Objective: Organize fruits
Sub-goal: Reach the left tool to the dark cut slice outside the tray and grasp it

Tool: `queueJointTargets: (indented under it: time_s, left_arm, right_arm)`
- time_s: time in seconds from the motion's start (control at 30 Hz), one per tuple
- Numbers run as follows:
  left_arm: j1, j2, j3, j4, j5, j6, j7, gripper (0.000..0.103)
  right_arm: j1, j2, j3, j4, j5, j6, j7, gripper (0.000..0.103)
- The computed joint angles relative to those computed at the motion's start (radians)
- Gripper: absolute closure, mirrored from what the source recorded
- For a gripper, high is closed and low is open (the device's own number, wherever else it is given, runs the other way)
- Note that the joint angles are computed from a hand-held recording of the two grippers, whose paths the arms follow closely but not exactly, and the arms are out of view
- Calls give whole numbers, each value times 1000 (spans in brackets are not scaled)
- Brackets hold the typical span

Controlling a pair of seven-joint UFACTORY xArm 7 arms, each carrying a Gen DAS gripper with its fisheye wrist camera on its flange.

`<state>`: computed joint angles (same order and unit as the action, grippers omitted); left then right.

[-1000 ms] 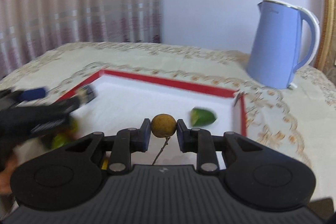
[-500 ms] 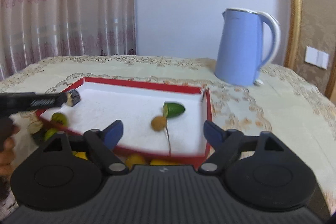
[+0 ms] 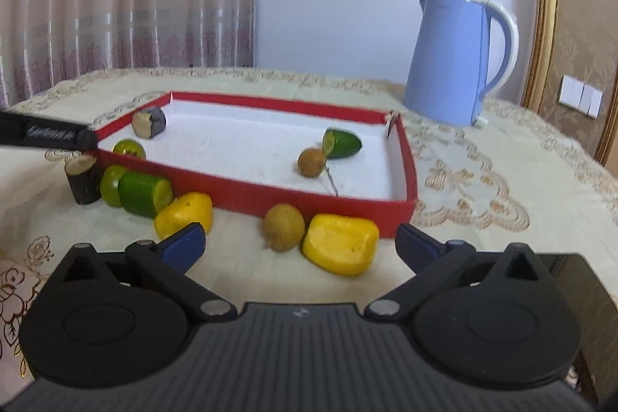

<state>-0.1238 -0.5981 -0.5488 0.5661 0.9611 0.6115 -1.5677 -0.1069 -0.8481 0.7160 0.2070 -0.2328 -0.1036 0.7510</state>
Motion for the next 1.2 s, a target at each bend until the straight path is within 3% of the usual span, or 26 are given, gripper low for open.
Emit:
queueJointTargets:
  time_s: [0.1, 0.27, 0.37, 0.53, 0.8, 0.83, 1.0, 1.2]
  left_arm:
    - [-15, -36, 12, -39, 4, -27, 14, 25]
    - [-6, -61, -24, -46, 21, -11, 42, 25]
    - [-10, -91, -22, -72, 55, -67, 60, 25]
    - [34, -42, -67, -41, 81, -70, 87, 25]
    - [13, 18, -24, -22, 69, -62, 87, 25]
    - [14, 26, -24, -17, 74, -58, 83, 27]
    - [-8, 98, 21, 22, 70, -69, 104, 56]
    - [-29, 96, 80, -3, 71, -147, 83, 69]
  right_arm:
    - [15, 7, -21, -7, -3, 6, -10, 0]
    - [11, -4, -23, -4, -12, 52, -3, 0]
    - [32, 25, -65, -2, -14, 53, -7, 0]
    - [39, 37, -82, 1, -18, 66, 0, 0]
    - [49, 52, -98, 9, -27, 79, 0, 0]
    - [50, 53, -98, 10, -28, 81, 1, 0]
    - [45, 48, -95, 9, -30, 84, 10, 0]
    - [52, 56, -108, 10, -30, 89, 17, 0]
